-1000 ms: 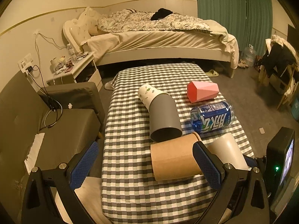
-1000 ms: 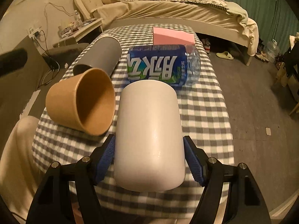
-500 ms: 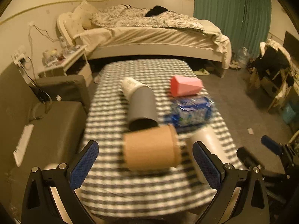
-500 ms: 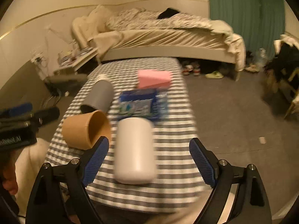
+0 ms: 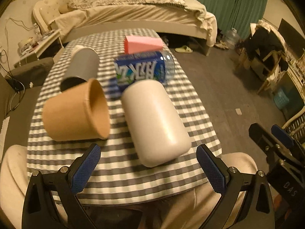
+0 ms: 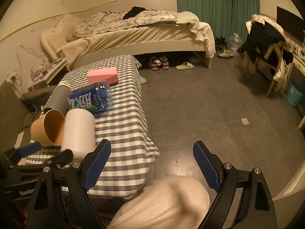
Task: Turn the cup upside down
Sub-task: 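Close the left tool on the white cup while the right tool releases it, then turn the white cup bottom-up with the left tool and lower it to the table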
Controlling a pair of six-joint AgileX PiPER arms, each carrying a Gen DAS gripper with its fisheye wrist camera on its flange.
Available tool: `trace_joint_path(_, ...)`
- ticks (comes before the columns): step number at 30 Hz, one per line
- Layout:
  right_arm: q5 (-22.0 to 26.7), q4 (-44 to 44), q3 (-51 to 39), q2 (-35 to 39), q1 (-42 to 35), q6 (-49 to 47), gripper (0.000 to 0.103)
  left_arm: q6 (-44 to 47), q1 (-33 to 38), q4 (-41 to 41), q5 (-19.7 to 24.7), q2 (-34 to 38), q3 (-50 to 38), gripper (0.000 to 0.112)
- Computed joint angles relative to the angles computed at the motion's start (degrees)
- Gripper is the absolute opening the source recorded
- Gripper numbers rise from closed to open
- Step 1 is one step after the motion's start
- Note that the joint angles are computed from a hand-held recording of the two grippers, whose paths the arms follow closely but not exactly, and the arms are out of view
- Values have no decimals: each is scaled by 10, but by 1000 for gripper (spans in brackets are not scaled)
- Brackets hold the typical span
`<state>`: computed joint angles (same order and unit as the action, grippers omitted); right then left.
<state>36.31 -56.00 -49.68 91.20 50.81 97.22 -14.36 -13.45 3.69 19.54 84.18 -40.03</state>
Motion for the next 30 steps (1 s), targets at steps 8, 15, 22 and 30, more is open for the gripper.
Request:
trace_joint_path(8,-37,-5,30,-10,-36,10,88,-28,-24,10,-7,59,-19,102)
trace_joint_path(15,-52,5,36,-4,-53,-2,88,69,-2,-83,-3,111,-40,72)
trace_joint_path(22,-47,10,26,-3,-59,-20,88,78,5,-30,42,67,-41,72)
trace_joint_path(30,-47,8,13,2,-52,-25,88,61,13,22,60,13,-42,69)
